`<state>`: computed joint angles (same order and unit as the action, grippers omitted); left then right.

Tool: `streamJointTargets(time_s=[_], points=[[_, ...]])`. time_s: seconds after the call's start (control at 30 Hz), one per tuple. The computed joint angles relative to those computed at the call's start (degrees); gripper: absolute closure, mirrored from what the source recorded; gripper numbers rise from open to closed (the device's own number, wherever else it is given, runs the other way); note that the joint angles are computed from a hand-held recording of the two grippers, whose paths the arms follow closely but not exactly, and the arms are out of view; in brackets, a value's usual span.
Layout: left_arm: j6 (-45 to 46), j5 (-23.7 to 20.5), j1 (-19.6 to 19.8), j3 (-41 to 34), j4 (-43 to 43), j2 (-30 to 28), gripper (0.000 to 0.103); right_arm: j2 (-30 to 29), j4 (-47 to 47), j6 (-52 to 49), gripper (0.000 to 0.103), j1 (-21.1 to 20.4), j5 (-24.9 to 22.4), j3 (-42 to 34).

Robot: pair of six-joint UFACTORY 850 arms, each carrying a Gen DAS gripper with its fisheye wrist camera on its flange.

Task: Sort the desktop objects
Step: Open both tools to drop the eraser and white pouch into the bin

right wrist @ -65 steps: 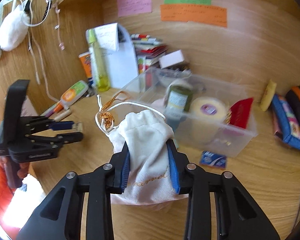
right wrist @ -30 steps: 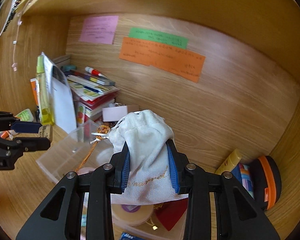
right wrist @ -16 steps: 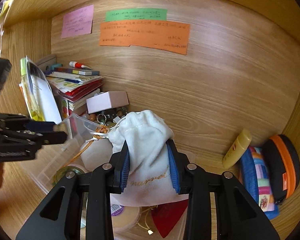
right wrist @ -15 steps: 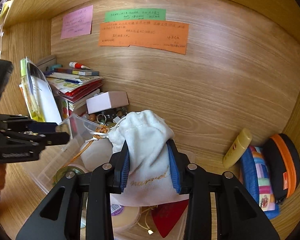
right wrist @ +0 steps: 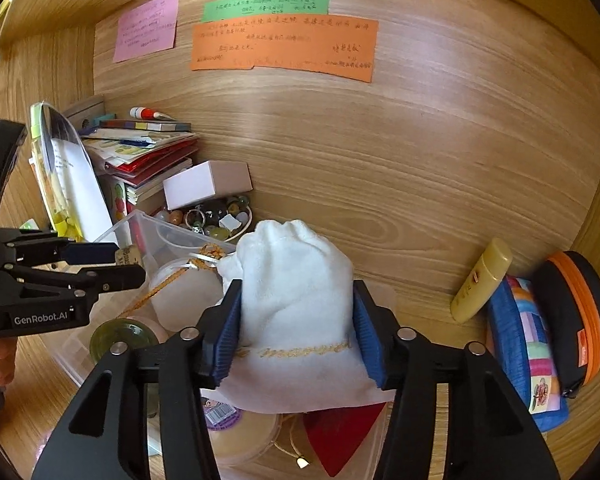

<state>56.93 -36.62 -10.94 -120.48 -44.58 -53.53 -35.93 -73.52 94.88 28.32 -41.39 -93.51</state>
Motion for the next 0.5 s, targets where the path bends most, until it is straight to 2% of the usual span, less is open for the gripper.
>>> streamJointTargets(time_s=[0.07,0.1,0.13,0.2,0.23,0.3,0.5], points=[[0.3,-0.7,0.3,-0.3,-0.7,-0.1,0.059,0.1,0.5,0.4,0.032,-0.2,-0.3,0.1],[0.2,-1.4,0.4,-1.0,-1.0,-0.4,0.058,0.3,0.4,0.8,0.028,-0.3,0.0,0.4],[0.2,-1.9,0.7,-1.6,-1.4,-0.7,0.058,0.6,0.4,1.1,0.028,-0.4,0.5,0.8],[1.2,-1.5,1.0,-0.9,-2.8,-0.1,0.049,0.9,0.8,0.9,0.028,-0.7,1.6,0.9],[2.3,-1.0,1.0,-0.1,-3.9,0.2,0.048,1.0,1.3,0.5,0.027,-0.7,1.9,0.9],[3.9,-1.1,1.2,0.9,-5.6,1.0,0.048,1.2,1.8,-0.3,0.018,-0.7,3.0,0.9],[10.0,-1.0,2.0,5.2,-10.9,4.2,0.047,2.1,1.6,-2.2,0.017,0.2,3.6,0.9]])
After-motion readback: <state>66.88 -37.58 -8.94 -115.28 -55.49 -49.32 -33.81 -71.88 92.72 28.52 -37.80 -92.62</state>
